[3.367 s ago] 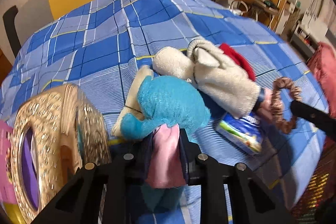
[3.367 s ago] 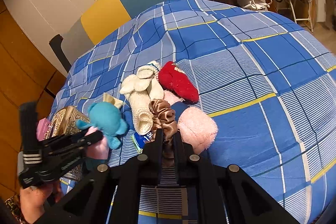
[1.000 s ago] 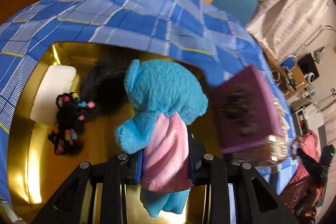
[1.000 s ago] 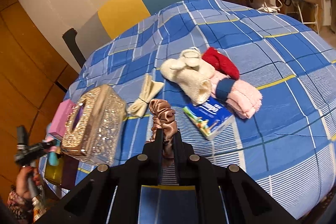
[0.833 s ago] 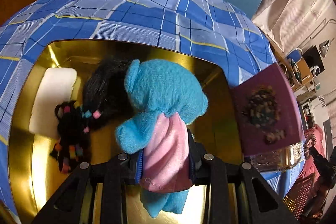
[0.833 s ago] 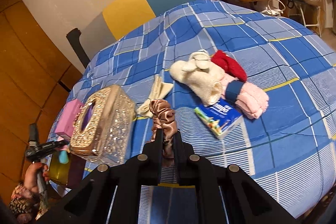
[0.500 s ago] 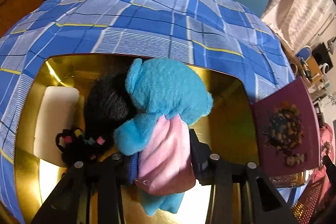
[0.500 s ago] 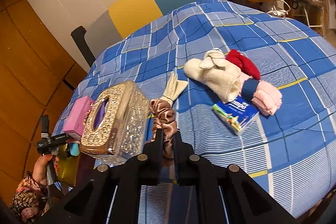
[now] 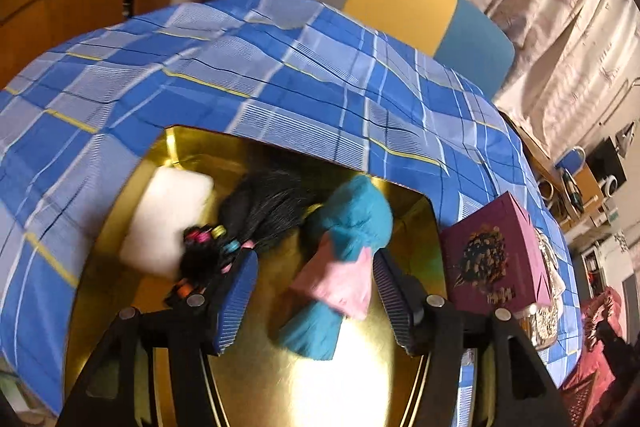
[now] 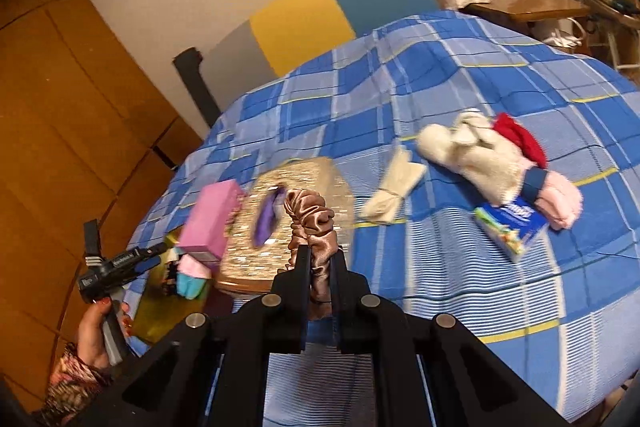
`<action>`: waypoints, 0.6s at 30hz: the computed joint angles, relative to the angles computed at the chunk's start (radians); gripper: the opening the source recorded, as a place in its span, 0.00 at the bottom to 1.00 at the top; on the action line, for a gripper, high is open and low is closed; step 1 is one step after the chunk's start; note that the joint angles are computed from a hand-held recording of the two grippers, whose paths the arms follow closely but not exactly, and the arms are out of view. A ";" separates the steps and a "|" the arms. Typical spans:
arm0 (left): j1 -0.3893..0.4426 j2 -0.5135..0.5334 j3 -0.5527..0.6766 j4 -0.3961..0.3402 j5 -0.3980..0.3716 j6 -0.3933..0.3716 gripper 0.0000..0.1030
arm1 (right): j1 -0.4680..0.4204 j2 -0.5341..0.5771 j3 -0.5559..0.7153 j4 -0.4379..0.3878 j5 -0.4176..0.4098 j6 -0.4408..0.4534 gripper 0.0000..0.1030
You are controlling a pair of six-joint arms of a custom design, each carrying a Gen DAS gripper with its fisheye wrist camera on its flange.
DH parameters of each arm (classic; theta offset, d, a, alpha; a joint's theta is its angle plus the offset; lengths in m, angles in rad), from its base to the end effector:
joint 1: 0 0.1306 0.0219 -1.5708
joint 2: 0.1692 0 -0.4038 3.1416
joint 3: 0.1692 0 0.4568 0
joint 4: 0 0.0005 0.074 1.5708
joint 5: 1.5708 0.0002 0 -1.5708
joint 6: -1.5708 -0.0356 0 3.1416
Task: Organize soft objects
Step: 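Carry the plush toy into the gold tray and open the left tool while right holds scrunchie, then lower the brown scrunchie into the gold tray and open the right tool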
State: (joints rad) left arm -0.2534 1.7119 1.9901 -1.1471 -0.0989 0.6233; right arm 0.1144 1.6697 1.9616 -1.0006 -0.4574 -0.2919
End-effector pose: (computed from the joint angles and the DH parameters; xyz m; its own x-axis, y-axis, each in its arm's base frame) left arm 0.6348 -0.1613 0.5569 -0.7098 -0.4162 -0.5683 -0.2790 0.9069 -0.3157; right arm 0.6407 0.0889 0.5823 -0.7446 0.1743 -0.6444 -0.2310 0.8384 0.4937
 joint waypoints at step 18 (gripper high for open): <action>-0.076 -0.168 -0.235 0.082 -0.084 0.007 0.59 | 0.275 0.217 0.334 -0.136 0.014 0.104 0.09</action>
